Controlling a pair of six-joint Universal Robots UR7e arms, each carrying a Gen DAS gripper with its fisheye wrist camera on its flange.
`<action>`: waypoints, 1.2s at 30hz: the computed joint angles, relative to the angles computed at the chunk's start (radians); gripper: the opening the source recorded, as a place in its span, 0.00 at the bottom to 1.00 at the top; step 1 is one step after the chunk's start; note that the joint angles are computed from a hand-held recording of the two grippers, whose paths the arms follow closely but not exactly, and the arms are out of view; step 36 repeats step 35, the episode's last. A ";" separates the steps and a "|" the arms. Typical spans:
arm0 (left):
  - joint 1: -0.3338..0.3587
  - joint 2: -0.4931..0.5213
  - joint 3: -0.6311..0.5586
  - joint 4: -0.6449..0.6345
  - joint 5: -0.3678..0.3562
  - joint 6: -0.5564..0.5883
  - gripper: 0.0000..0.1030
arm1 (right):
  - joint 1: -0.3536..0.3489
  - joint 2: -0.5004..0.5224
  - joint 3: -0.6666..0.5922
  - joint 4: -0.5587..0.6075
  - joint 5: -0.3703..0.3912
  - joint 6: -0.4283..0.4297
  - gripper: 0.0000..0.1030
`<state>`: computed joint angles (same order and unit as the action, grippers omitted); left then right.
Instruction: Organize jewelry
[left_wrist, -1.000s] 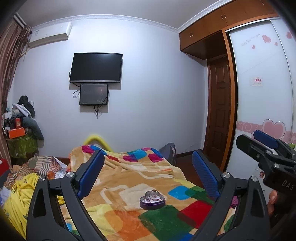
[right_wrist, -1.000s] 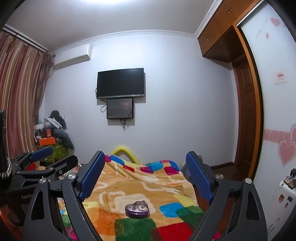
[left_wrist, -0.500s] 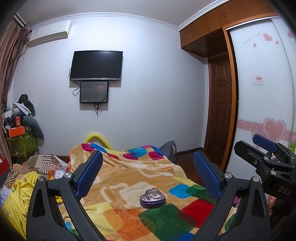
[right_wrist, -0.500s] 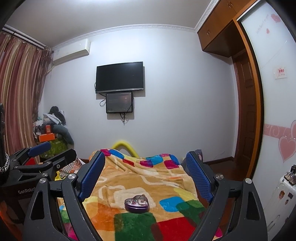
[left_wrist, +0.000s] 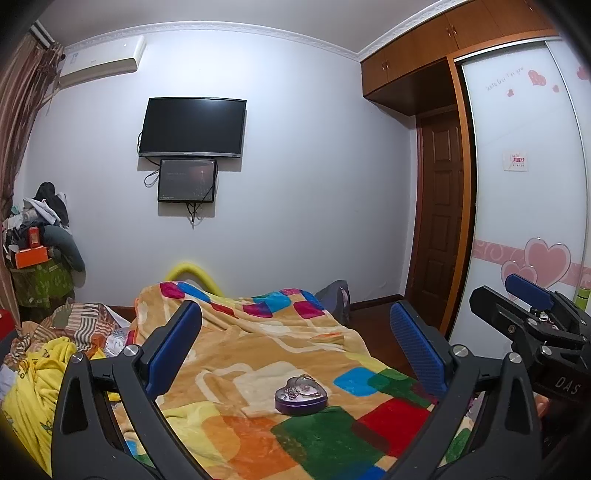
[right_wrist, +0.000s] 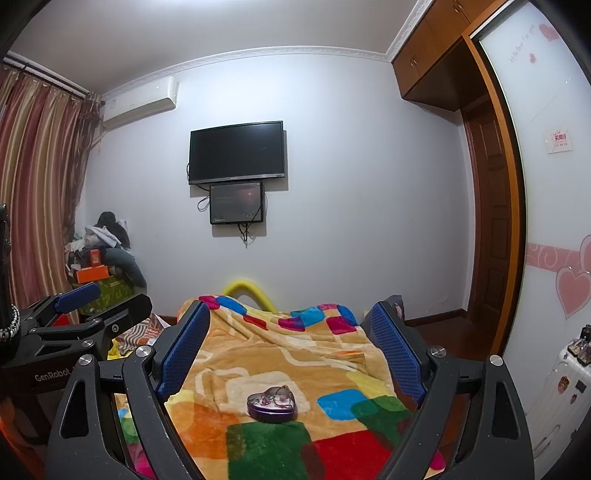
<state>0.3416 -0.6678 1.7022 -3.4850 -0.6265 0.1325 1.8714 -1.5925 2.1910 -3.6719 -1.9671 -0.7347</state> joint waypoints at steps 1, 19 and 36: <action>0.001 0.000 -0.001 0.002 -0.001 -0.001 0.99 | 0.001 -0.001 0.000 0.002 -0.001 0.001 0.85; 0.006 -0.003 -0.004 0.027 -0.008 -0.014 1.00 | -0.002 -0.008 -0.003 0.025 -0.014 0.022 0.85; 0.014 -0.005 0.000 0.055 -0.039 -0.025 1.00 | -0.013 -0.009 -0.005 0.026 -0.016 0.042 0.85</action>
